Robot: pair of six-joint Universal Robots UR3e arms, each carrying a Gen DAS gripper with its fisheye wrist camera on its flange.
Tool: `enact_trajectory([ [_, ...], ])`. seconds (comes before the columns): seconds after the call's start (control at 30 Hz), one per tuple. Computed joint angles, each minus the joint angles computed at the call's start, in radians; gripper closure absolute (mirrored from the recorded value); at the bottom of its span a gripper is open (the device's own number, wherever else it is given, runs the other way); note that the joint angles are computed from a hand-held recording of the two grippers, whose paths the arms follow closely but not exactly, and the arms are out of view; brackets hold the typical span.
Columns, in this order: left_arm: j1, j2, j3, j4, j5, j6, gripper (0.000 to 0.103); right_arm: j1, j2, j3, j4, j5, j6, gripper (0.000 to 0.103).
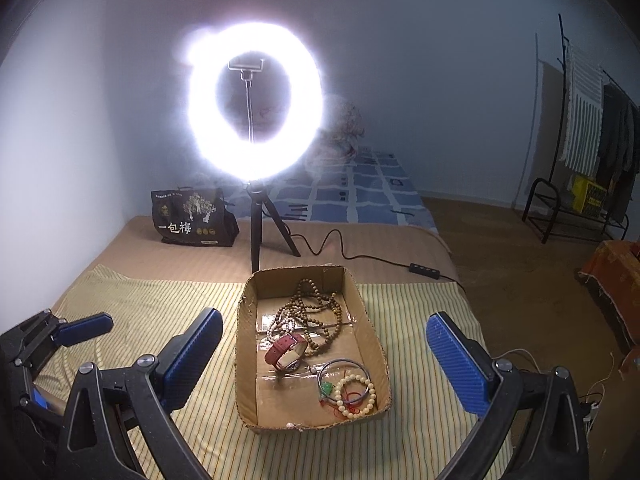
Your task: Organize jewelry
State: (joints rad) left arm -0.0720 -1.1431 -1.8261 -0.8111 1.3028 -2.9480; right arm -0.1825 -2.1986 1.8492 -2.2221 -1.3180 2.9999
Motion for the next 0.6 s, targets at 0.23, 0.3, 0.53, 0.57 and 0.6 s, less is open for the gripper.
enact_trajectory([
  [0.23,0.011,0.099,-0.047,-0.008,0.001,0.018,0.001,-0.007,-0.100,0.055,0.008,-0.001,-0.019,0.000],
  [0.3,0.006,0.116,-0.056,-0.010,0.011,0.013,0.000,-0.017,-0.133,0.075,0.011,0.007,-0.020,0.000],
  [0.53,-0.016,0.124,-0.071,-0.011,0.057,0.000,0.000,0.009,-0.164,0.112,-0.004,-0.009,-0.002,0.000],
  [0.57,-0.025,0.119,-0.071,-0.004,0.072,-0.003,0.000,0.011,-0.165,0.114,-0.004,-0.010,-0.002,0.000],
  [0.6,-0.029,0.120,-0.072,-0.001,0.080,-0.005,0.000,0.022,-0.161,0.115,-0.010,-0.018,0.002,0.000],
])
